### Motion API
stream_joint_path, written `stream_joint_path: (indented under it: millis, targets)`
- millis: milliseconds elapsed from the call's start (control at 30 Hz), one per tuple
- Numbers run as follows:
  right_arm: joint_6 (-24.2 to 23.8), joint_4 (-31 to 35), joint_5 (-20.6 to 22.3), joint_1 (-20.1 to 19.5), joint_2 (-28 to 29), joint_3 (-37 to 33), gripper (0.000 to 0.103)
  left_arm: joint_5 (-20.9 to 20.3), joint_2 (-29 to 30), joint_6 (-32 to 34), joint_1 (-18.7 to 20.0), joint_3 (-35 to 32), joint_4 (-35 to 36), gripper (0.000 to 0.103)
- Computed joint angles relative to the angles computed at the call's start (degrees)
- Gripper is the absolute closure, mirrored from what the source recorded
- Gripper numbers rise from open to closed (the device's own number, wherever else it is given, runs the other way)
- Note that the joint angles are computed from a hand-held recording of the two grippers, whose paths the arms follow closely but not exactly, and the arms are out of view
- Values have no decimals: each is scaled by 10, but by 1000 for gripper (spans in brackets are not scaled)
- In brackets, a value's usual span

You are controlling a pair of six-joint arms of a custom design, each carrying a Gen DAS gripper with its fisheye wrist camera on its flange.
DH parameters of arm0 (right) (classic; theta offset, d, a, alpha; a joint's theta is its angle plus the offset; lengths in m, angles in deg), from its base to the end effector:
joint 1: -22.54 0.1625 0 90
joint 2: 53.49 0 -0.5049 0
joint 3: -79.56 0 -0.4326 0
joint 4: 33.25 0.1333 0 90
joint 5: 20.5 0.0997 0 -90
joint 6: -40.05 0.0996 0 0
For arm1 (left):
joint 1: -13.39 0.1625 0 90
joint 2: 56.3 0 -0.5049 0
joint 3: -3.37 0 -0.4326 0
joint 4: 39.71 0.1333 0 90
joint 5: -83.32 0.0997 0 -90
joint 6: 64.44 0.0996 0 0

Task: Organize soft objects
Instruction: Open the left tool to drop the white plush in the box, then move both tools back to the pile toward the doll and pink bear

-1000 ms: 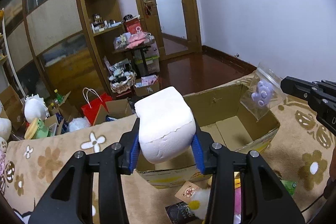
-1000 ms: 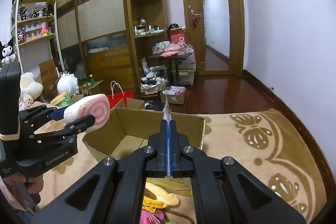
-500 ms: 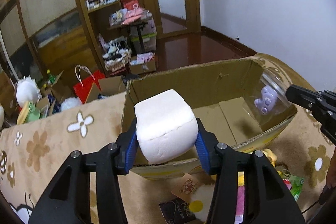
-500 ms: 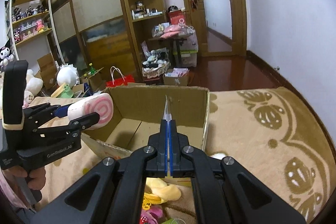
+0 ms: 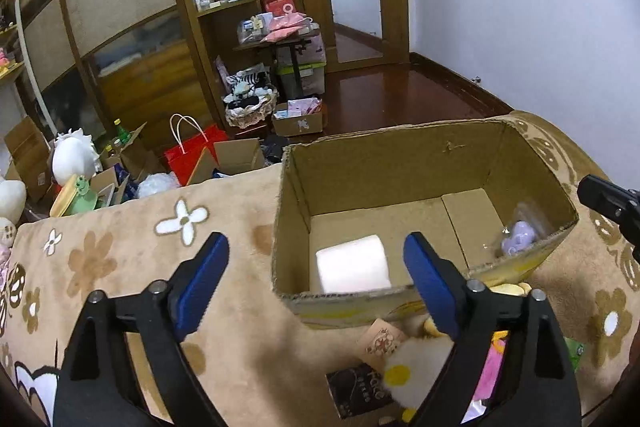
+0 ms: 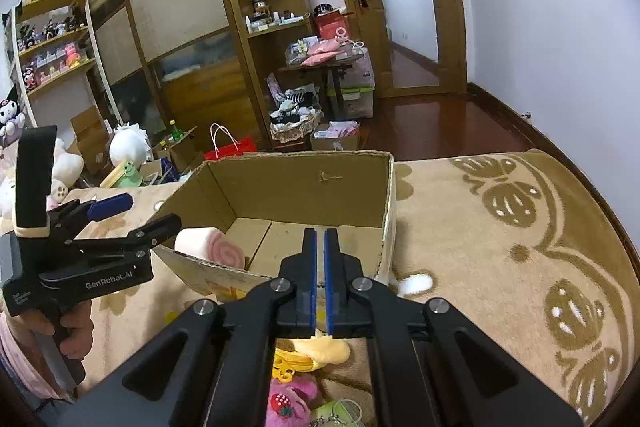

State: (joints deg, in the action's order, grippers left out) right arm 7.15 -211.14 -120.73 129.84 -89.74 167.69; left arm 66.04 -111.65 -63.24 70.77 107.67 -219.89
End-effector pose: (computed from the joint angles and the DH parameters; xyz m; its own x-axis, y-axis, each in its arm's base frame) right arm 0.3520 -0.7414 0.1000 -0.6843 -0.5815 0.4400 -0.7292 0.5436 -0.4156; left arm -0.1664 -0.6838 0.2951 -0.5808 -0.3566 -0.7318 0.4177 0.6411 -0.6439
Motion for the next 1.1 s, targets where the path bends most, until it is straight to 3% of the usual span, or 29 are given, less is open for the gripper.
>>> stream_joint_path:
  millis: [33, 200, 333, 567, 767, 1100]
  targets:
    - [0, -2, -1, 1, -2, 1, 96, 1, -3, -6, -2, 4, 4, 11]
    - [16, -9, 5, 2, -18, 20, 63, 4, -29, -77, -19, 28, 68, 8]
    - [17, -8, 6, 6, -33, 38, 49, -8, -58, -152, -32, 52, 126, 8]
    - [20, -28, 13, 12, -56, 74, 10, 2, -92, -244, -59, 85, 218, 7]
    - [19, -38, 6, 15, -75, 104, 2, -7, -117, -328, -77, 97, 331, 7]
    - [31, -32, -17, 11, -95, 137, 1, -36, -139, -416, -90, 106, 449, 7]
